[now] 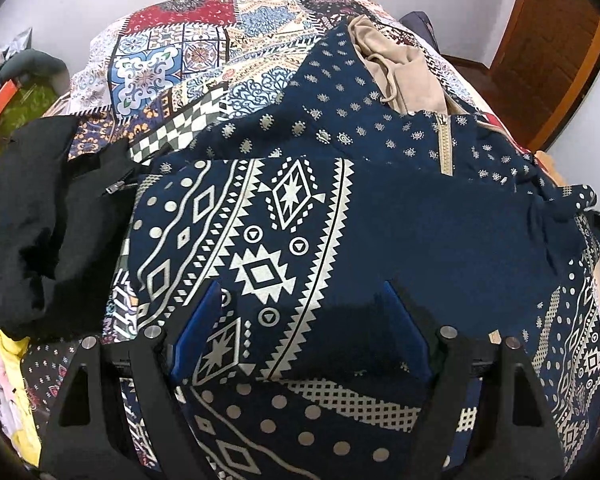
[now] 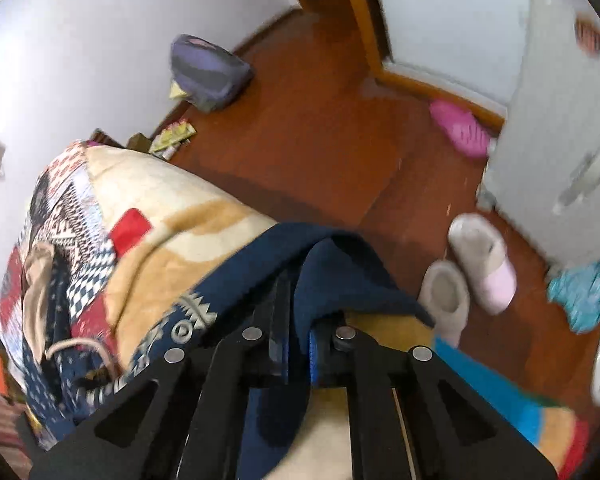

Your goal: Fold large clothes

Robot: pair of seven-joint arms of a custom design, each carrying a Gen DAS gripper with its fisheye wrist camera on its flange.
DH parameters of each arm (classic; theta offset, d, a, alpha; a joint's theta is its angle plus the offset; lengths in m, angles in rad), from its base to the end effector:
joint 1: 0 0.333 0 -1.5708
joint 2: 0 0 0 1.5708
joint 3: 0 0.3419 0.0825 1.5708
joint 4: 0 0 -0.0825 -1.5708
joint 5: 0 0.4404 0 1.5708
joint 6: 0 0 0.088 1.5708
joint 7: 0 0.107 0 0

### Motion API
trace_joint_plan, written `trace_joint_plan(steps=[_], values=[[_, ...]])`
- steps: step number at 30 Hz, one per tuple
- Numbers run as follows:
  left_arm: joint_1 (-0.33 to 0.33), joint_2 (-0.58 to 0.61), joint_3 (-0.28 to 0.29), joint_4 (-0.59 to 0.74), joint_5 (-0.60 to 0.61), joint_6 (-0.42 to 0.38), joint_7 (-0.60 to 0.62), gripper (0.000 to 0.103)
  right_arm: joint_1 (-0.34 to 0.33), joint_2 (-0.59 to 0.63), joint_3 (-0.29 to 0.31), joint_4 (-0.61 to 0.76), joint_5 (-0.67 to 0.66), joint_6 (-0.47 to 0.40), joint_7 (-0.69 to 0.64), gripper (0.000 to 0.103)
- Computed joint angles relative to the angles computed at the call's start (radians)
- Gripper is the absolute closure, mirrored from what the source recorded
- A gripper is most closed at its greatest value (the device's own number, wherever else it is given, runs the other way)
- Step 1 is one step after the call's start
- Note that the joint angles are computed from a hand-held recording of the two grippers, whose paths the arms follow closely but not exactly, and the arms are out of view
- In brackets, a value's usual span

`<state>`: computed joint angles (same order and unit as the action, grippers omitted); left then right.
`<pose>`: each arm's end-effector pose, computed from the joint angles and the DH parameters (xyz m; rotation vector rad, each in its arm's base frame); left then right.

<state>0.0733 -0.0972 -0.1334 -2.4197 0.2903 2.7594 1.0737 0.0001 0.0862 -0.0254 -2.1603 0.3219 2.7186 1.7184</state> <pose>0.5491 -0.0453 0.3792 -2.1184 1.7519 -0.4060 0.6322 -0.0273 0.3988 -1.4273 2.2366 -0.2201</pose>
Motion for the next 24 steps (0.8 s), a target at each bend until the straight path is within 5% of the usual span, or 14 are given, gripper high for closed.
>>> trace_joint_plan(steps=[5, 12, 24], values=[[0.006, -0.042, -0.007, -0.023, 0.013, 0.007, -0.007, 0.022, 0.033, -0.152, -0.007, -0.048, 0.045, 0.020, -0.146, 0.097], [0.016, -0.131, -0.023, -0.078, -0.038, 0.032, 0.032, 0.022, 0.175, -0.304, -0.050, -0.052, 0.204, -0.002, -0.351, 0.097], [0.091, -0.304, -0.067, -0.190, -0.069, 0.052, 0.084, 0.022, 0.395, -0.290, -0.021, -0.066, 0.283, 0.024, -0.448, 0.097]])
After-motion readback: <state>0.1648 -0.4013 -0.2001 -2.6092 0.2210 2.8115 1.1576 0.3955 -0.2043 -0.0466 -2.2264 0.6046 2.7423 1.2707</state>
